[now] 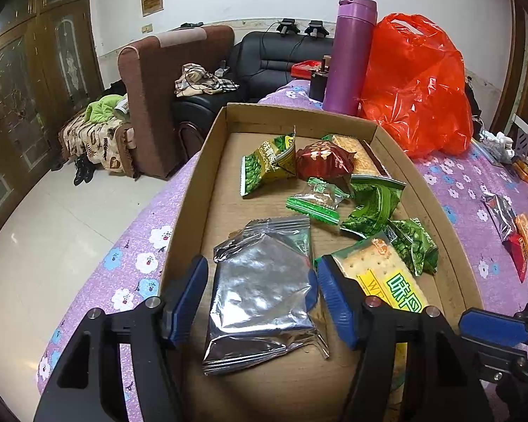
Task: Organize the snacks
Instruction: 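Lower both tools into the tray and open them to release the packs, then move both tools back over the snack pile on the table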
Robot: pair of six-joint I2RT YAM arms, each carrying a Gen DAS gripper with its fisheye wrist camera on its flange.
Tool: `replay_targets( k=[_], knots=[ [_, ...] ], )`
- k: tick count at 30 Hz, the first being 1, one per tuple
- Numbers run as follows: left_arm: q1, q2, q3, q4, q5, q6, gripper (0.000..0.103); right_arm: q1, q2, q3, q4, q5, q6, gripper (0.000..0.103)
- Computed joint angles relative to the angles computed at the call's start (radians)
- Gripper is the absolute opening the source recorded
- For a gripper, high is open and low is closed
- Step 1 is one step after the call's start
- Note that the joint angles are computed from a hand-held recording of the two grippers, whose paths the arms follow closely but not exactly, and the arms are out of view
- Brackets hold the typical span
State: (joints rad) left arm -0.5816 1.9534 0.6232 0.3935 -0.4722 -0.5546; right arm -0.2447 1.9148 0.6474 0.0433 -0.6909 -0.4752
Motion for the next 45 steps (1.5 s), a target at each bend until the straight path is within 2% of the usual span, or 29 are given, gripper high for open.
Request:
replay_targets(
  k=[7,23,27,33,38,42,45],
  knots=[
    [-0.008,-0.003,-0.002,-0.003,-0.028,-0.004,0.068,-0.002,-0.006,-0.018,0.041,0.019,0.022,0.042],
    [-0.046,-0.027,-0.020,0.004,-0.130,-0.036,0.072,-0.032,-0.059,-0.067,0.085,0.037,0.016,0.050],
    [-0.064,-0.033,-0.021,-0.007,-0.172,-0.051,0.076,-0.077,-0.074,-0.074,0.083,0.030,-0.002,0.057],
    [-0.078,-0.045,-0.031,-0.004,-0.210,-0.069,0.079,-0.200,-0.067,-0.036,0.016,-0.013,-0.071,0.057],
    [-0.115,-0.053,-0.030,-0.022,-0.234,-0.077,0.079,-0.361,-0.024,0.053,-0.084,-0.058,-0.145,0.057],
    [-0.162,-0.066,-0.007,-0.052,-0.242,-0.073,0.079,-0.532,0.066,0.200,-0.197,-0.104,-0.202,0.057],
    [-0.205,-0.084,0.014,-0.078,-0.266,-0.067,0.079,-0.655,0.167,0.356,-0.293,-0.141,-0.197,0.056]
  ],
)
